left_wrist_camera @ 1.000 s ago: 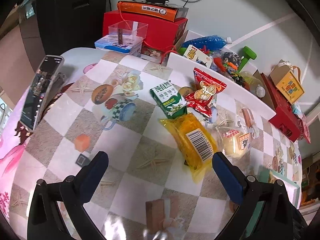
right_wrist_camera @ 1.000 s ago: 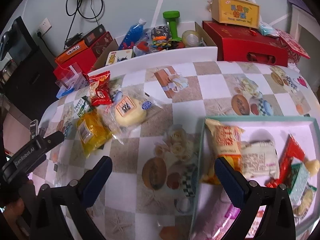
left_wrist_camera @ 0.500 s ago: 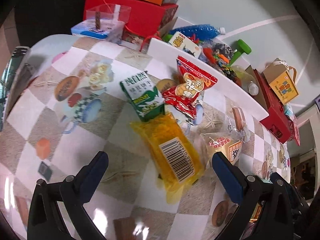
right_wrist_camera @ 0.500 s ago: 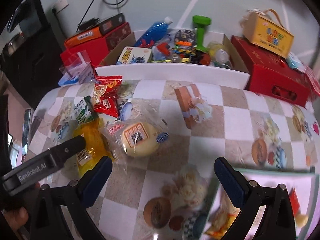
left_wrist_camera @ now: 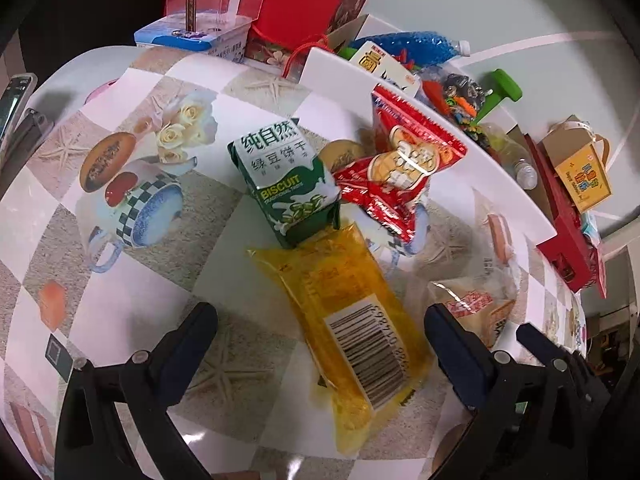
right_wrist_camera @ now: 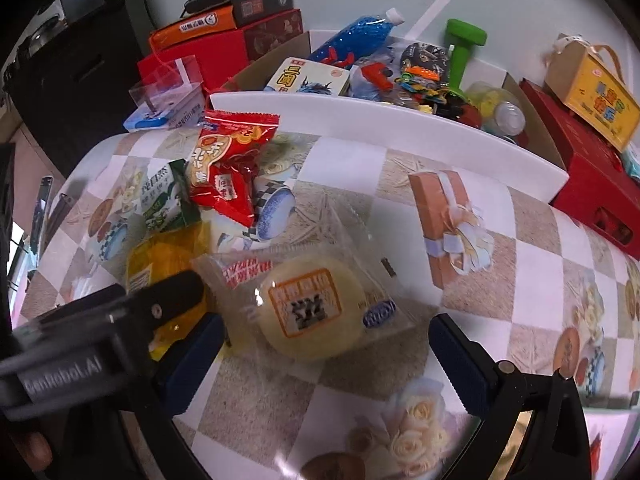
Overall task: Organize snacks
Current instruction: 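Move both open tools back over the snack pile, then grasp the yellow barcode bag with the left tool while the right tool grasps the bun pack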
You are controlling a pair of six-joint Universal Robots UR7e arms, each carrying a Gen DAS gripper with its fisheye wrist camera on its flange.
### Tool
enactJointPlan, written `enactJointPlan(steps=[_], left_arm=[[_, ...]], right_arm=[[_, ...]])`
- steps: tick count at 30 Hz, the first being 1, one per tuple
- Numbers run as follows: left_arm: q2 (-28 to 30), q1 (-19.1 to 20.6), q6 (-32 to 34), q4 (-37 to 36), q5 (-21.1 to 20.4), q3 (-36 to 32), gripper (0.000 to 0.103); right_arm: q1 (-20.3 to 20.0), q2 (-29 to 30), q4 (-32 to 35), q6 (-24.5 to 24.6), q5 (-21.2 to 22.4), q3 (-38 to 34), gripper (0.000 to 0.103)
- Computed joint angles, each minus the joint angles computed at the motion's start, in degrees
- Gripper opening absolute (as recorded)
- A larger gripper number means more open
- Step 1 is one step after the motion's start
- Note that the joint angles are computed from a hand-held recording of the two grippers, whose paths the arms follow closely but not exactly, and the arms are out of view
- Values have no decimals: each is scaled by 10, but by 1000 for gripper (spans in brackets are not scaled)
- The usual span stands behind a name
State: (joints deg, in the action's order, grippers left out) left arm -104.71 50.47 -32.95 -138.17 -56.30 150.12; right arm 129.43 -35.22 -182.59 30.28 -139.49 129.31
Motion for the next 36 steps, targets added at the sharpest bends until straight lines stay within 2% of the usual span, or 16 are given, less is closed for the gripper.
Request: enactJointPlan(steps=[3,9,12,22,27,31,36], left_arm=[[-2,2,6,-2,11,1,102],[-16,11,26,-11,18,6,101],[-24,13,38,-8,21,7,97],[-55,20,52,18,32,5,73],[-57,25,71,14,20,6,61],[-57,33,73,11,18,3,43],[-64,39,78,11,14,3,43]], right_arm=[[-7,11,-11,-33,0,-10,103],[-12,21,-9,-66,-10,-24,103],[-10,24,-5,-85,-15,-30,103],[-21,19,5,-102,-14,-32,103],[-23,22,15,-112,-18,-42,103],[-22,24,24,-134,-25,-50,103],[-19,25,19,-158,-27,-55,103]])
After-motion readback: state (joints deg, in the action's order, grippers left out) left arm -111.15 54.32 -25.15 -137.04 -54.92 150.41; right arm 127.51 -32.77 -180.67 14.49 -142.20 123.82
